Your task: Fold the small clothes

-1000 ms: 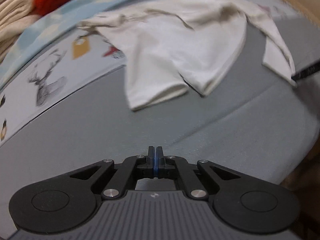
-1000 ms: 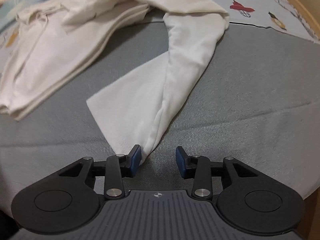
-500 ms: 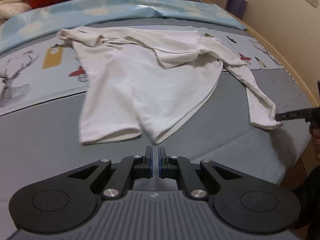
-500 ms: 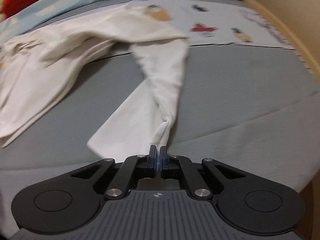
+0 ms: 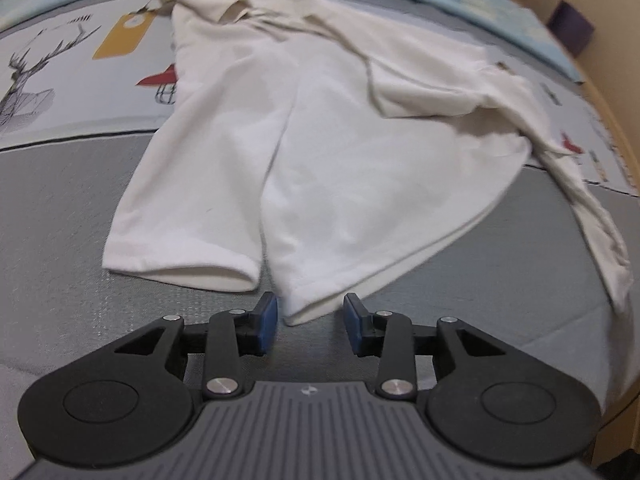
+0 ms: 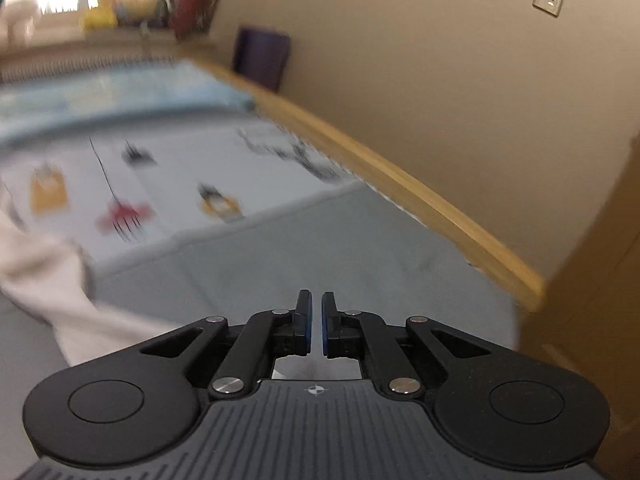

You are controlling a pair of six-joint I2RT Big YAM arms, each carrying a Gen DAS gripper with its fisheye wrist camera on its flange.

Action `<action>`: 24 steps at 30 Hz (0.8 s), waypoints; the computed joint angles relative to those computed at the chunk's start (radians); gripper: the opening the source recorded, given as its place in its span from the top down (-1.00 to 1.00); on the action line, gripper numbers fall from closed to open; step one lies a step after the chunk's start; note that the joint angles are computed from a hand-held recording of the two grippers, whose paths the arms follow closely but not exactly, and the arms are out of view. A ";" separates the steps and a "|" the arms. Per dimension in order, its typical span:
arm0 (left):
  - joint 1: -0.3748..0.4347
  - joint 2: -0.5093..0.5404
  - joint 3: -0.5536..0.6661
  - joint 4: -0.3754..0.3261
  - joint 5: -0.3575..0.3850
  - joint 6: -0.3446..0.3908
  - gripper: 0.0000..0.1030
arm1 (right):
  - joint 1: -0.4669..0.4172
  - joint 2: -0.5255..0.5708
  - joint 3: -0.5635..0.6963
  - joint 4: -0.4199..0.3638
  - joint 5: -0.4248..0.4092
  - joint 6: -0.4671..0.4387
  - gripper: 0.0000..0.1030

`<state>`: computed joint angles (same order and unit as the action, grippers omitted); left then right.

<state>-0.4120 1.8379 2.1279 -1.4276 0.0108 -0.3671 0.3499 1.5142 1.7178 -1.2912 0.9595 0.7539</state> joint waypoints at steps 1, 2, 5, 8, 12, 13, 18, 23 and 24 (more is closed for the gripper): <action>0.002 0.015 0.019 -0.019 -0.008 -0.005 0.21 | 0.000 -0.018 -0.022 0.106 -0.058 -0.058 0.70; 0.005 0.025 0.028 -0.031 -0.012 -0.015 0.21 | -0.004 -0.035 -0.046 0.210 -0.152 -0.111 0.47; 0.021 0.039 0.035 -0.030 0.014 -0.046 0.21 | -0.023 -0.015 -0.052 0.374 -0.517 -0.151 0.33; 0.025 0.046 0.037 -0.016 0.010 -0.056 0.21 | -0.031 0.082 0.023 0.385 -0.782 -0.138 0.31; 0.020 0.049 0.040 -0.013 -0.015 -0.032 0.38 | -0.013 0.202 0.139 0.386 -0.877 -0.153 0.09; 0.016 0.048 0.039 -0.015 -0.031 -0.011 0.70 | -0.008 0.227 0.165 0.380 -0.877 -0.144 0.06; 0.004 0.044 0.043 -0.014 -0.054 0.079 0.90 | 0.013 0.341 0.291 0.321 -0.851 -0.049 0.28; 0.031 -0.003 0.010 0.025 -0.027 0.100 0.91 | 0.048 0.382 0.360 0.260 -0.734 -0.100 0.89; 0.037 -0.016 0.005 0.035 -0.022 0.103 0.91 | 0.054 0.367 0.356 0.255 -0.715 -0.110 0.90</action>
